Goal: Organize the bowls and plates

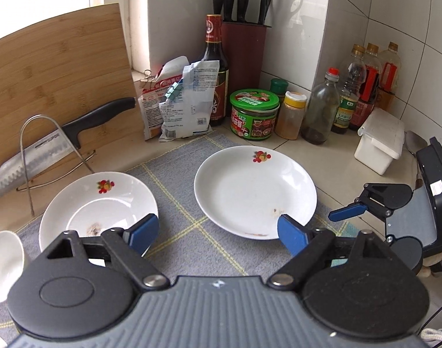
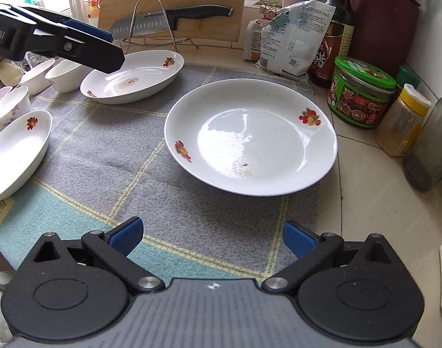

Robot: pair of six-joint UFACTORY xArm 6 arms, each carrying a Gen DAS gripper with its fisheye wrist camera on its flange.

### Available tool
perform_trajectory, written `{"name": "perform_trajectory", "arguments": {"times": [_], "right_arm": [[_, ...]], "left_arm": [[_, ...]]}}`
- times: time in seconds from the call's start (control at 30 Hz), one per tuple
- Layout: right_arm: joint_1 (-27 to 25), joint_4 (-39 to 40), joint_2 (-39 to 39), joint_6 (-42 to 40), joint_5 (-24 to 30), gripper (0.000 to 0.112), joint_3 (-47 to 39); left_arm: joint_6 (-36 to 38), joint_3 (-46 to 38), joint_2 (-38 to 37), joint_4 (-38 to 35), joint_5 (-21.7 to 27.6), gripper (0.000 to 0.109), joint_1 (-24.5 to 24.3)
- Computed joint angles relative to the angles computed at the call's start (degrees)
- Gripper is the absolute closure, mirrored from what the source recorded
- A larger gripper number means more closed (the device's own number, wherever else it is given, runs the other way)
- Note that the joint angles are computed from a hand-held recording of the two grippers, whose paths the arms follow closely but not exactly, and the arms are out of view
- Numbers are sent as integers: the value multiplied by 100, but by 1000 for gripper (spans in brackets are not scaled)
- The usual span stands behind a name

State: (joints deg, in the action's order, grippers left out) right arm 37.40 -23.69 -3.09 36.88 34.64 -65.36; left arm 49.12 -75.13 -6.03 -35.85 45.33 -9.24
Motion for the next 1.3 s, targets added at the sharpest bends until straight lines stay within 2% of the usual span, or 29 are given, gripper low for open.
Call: {"name": "perform_trajectory", "arguments": {"times": [0.1,0.23,0.3,0.6,1.0,1.2,1.3], "right_arm": [[160,-34,86,173,-5,9,-92],[428,-100,353,454,126,9,-391],[572,-188,509,568,248,9,-611],[924,88,1205,755,104,9,-1447],[1138,296,1880,1385,-5,9,-2294],[1242,719,2262,1181,36,9,-2775],[1318,942,2465,960,208,9,-3062]], "left_arm": [[183,566,-465,-163,-187,14,234],[319,1154,-968,-253,-206,12,623],[279,1371,-1185,-190,-118,12,837],[542,2032,-1847,-216,357,12,1850],[1553,2187,-1980,-196,1119,12,3074],[2022,2166,-1777,-313,1589,10,3364],[2153,2177,-1693,-247,1625,10,3332]]}}
